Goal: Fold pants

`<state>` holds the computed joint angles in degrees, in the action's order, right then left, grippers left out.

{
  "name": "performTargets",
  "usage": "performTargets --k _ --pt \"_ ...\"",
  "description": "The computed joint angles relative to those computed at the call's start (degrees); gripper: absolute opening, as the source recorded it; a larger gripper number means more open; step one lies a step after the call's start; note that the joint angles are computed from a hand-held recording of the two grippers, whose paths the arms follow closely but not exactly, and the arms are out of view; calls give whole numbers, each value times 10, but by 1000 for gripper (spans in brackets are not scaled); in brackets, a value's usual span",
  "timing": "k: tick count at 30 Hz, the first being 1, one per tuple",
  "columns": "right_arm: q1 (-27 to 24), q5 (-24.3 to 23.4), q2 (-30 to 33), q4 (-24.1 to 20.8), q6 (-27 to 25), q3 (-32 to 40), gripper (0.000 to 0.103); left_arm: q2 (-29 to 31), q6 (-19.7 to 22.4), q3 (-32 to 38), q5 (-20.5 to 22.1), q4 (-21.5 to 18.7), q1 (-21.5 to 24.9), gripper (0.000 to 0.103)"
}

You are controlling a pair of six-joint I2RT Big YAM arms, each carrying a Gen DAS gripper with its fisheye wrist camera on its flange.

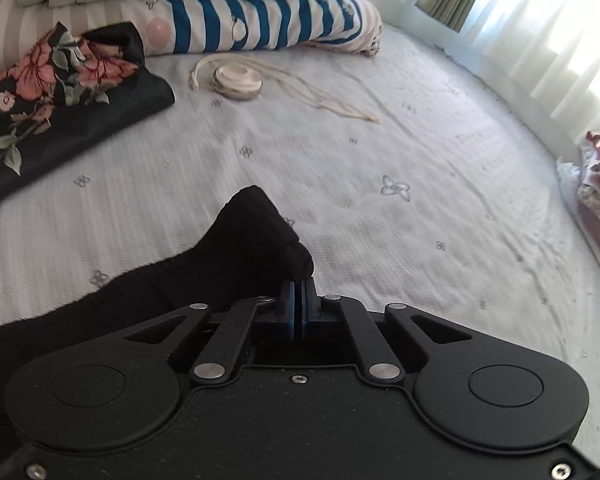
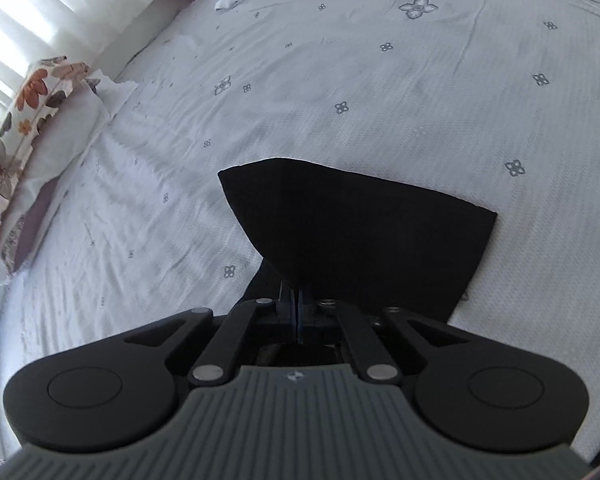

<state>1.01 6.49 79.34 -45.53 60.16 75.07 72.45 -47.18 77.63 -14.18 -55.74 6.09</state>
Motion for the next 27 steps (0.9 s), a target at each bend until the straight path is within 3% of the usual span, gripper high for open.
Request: performTargets --k 7,14,20,23,27 --pt "-9 -10 -73 5 -38 -24 2 -65 18 -5 43 -24 22 3" --pt "-28 -37 -184 -19 -89 -84 2 -151 71 -23 94 -69 59 3" --pt "-66 -73 -317 -64 -131 -166 3 -248 128 -73 121 -130 106 3" --pt "-106 -113 -389 -91 -144 -213 3 -292 153 -111 121 -151 122 3" --pt "-132 -142 -457 -141 -166 -270 3 -321 135 -154 116 -173 138 3"
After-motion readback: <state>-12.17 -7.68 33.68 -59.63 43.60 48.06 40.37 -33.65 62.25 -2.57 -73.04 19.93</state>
